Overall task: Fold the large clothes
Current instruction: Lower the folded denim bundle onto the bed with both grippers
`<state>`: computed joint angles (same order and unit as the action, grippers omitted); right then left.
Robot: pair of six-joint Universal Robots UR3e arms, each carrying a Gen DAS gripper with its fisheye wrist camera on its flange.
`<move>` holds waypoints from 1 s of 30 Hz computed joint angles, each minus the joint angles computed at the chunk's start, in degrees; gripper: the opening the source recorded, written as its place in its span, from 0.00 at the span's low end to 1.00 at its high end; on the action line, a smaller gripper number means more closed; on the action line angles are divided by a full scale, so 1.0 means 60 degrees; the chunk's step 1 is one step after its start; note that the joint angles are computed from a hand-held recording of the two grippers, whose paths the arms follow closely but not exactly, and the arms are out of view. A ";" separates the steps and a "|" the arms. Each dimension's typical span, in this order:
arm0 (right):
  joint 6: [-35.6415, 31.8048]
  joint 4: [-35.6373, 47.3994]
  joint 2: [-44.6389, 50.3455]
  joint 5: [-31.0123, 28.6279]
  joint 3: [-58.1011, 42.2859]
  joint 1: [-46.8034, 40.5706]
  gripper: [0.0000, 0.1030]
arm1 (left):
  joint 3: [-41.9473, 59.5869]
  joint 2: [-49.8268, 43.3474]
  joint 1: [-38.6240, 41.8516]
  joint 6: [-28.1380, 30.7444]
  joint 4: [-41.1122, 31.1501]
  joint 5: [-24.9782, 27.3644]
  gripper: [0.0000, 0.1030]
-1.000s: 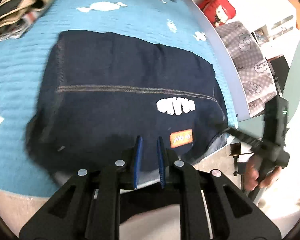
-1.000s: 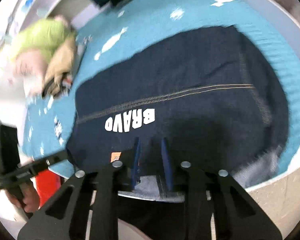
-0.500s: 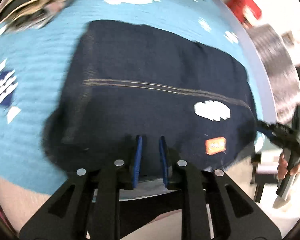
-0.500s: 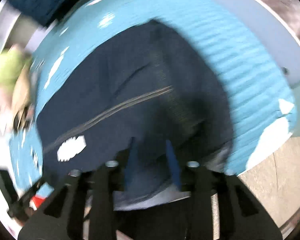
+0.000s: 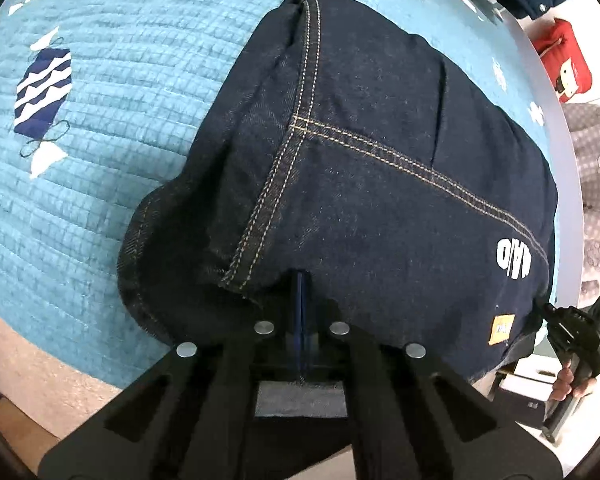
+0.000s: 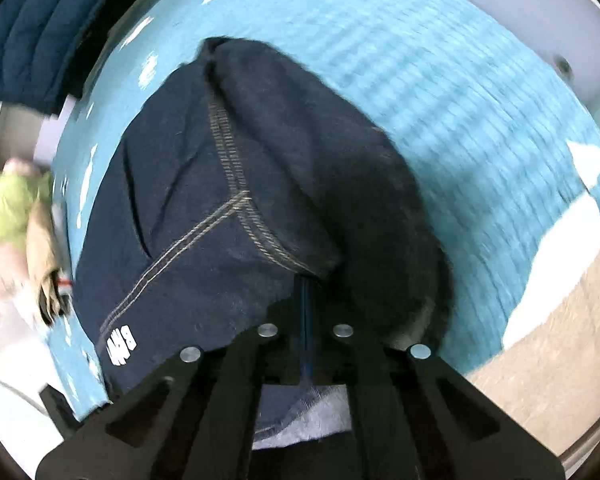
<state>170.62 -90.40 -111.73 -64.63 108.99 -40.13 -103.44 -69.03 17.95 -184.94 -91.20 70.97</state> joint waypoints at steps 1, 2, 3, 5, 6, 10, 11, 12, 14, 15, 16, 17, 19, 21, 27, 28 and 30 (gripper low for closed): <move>-0.0313 0.0354 -0.0210 0.0146 0.0023 -0.0423 0.00 | 0.0017 0.0065 0.0176 0.0125 -0.0158 -0.0110 0.00; -0.0585 0.0701 -0.0487 0.0525 0.0150 -0.0965 0.01 | 0.0010 -0.0056 0.0072 -0.0070 -0.0034 -0.0182 0.00; -0.0835 0.1066 -0.0588 0.0701 0.0098 -0.1378 0.04 | -0.0001 -0.0028 0.0283 0.0042 -0.0190 -0.0319 0.00; -0.1087 0.1547 -0.0576 0.0945 -0.0012 -0.1810 0.07 | 0.0107 -0.0028 0.0618 0.0382 -0.0526 -0.0444 0.00; -0.1107 0.1569 -0.0471 0.0992 0.0001 -0.1887 0.11 | 0.0049 -0.0036 0.0588 0.0390 -0.0457 -0.0439 0.00; -0.0630 0.1044 0.0059 0.0718 -0.0151 -0.1637 0.16 | 0.0186 -0.0275 0.0371 0.0228 -0.0288 -0.0367 0.00; -0.0417 0.1010 0.0215 0.0596 -0.0371 -0.1411 0.16 | 0.0240 -0.0354 0.0228 0.0085 -0.0199 -0.0337 0.00; 0.0269 0.0594 0.0375 0.0632 -0.0333 -0.0866 0.16 | 0.0204 -0.0326 0.0220 0.0093 -0.0172 -0.0316 0.00; 0.1313 0.0145 0.0580 0.0915 -0.0247 -0.0374 0.20 | -0.0068 -0.0116 0.0420 0.0264 -0.0166 -0.0338 0.00; 0.1395 0.0105 0.0514 0.1261 -0.0170 -0.0427 0.37 | -0.0152 -0.0024 0.0647 0.0486 -0.0259 -0.0385 0.00; 0.1377 -0.0059 0.0465 0.1459 -0.0141 -0.0414 0.48 | -0.0120 -0.0119 0.0577 0.0336 -0.0160 -0.0358 0.00; 0.1433 -0.0291 0.0484 0.1418 -0.0184 -0.0310 0.61 | -0.0279 -0.0259 0.0107 -0.0237 0.0336 -0.0399 0.00; 0.1720 -0.1004 0.0792 0.1166 -0.0180 0.0068 0.65 | -0.0344 -0.0459 -0.0190 -0.0586 0.0697 -0.0384 0.00; 0.1962 -0.1718 0.1425 0.0959 -0.0176 0.0566 0.67 | -0.0397 -0.0473 -0.0194 -0.0553 0.0760 -0.0375 0.00; 0.2302 -0.1816 0.1325 0.0051 -0.0564 0.1363 0.23 | -0.0192 -0.0694 -0.0443 -0.0761 0.0945 -0.0171 0.01; 0.2097 -0.1508 0.1046 0.0314 -0.0511 0.1060 0.18 | -0.0126 -0.0739 -0.0498 -0.0803 0.1004 -0.0097 0.01; 0.1503 -0.0797 0.0573 0.0620 -0.0640 0.0633 0.13 | 0.0136 -0.0939 -0.0664 -0.0924 0.1020 0.0120 0.00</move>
<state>179.63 -95.18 -108.30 -60.91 105.15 -36.33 -102.62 -74.67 13.97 -190.49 -85.08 71.69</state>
